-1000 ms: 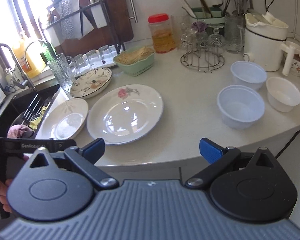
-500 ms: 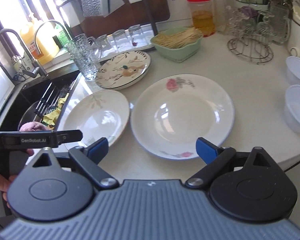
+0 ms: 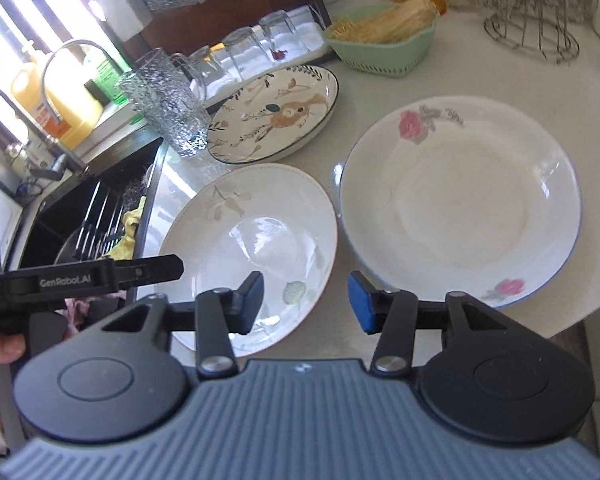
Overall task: Organize plates and bowls
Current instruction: 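Reach both grippers to the leaf-print plate rim and close on it, then lift the leaf-print plate with both grippers and lower it onto the rose plate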
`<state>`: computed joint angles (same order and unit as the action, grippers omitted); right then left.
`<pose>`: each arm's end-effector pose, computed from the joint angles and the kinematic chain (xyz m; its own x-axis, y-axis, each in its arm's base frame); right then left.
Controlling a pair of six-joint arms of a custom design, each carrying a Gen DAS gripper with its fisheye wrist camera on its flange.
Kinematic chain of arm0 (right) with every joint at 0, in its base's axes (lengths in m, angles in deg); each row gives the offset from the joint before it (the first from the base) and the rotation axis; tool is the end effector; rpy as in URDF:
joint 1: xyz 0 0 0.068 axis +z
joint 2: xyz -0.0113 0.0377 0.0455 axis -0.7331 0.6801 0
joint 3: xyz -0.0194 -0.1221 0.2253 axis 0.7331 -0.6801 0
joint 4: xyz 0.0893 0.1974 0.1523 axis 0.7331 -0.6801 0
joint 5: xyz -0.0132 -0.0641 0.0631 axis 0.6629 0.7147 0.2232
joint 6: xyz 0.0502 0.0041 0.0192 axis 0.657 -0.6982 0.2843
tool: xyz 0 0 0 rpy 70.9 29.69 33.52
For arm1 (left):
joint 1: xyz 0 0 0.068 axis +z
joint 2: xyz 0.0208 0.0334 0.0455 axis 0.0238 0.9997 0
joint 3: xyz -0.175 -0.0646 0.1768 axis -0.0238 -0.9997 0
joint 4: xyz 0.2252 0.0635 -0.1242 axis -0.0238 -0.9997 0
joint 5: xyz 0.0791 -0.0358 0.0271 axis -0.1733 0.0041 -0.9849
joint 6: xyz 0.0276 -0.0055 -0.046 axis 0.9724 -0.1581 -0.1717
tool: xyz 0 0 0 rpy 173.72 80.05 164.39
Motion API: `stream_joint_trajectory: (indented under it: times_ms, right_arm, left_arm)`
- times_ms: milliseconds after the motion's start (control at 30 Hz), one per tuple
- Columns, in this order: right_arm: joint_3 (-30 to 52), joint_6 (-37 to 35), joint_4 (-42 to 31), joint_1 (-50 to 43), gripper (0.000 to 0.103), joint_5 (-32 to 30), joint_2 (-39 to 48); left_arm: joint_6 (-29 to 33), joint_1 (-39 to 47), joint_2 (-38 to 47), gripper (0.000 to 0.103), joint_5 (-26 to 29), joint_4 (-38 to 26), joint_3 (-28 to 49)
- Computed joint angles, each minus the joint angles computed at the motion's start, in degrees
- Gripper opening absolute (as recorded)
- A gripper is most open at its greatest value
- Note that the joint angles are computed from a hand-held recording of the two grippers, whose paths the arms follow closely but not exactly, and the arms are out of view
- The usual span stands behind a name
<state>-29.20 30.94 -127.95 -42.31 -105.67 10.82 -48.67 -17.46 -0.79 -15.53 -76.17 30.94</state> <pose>0.2579 0.0411 0.2443 -0.8081 -0.2674 -0.5249 -0.5019 0.7790 0.3758 0.1561 -0.0481 0.2110 -0.7097 -0.5137 -0.4820 -0.3860 0.8560 -0.3439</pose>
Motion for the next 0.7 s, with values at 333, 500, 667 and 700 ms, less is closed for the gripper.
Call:
stream_joint_trajectory:
  times_ms: [333,500,667,700]
  right_arm:
    - [-6.7,10.7,11.1,2.4,0.027,5.6,-1.8]
    - [-10.2,15.0,16.0,3.5,0.021,6.6,-2.1]
    - [-13.8,14.8,21.5,5.6,0.015,8.1,-3.6]
    - [-14.1,14.6,22.1,5.8,0.015,8.2,-3.6]
  left_arm:
    - [11.6,9.7,4.0,0.049,7.3,9.2,-2.8]
    - [13.5,14.3,6.5,0.026,12.1,14.7,-5.3]
    - [18.5,15.9,9.5,0.023,13.9,16.3,-4.9]
    - [19.4,16.0,9.7,0.023,14.1,17.0,-5.1]
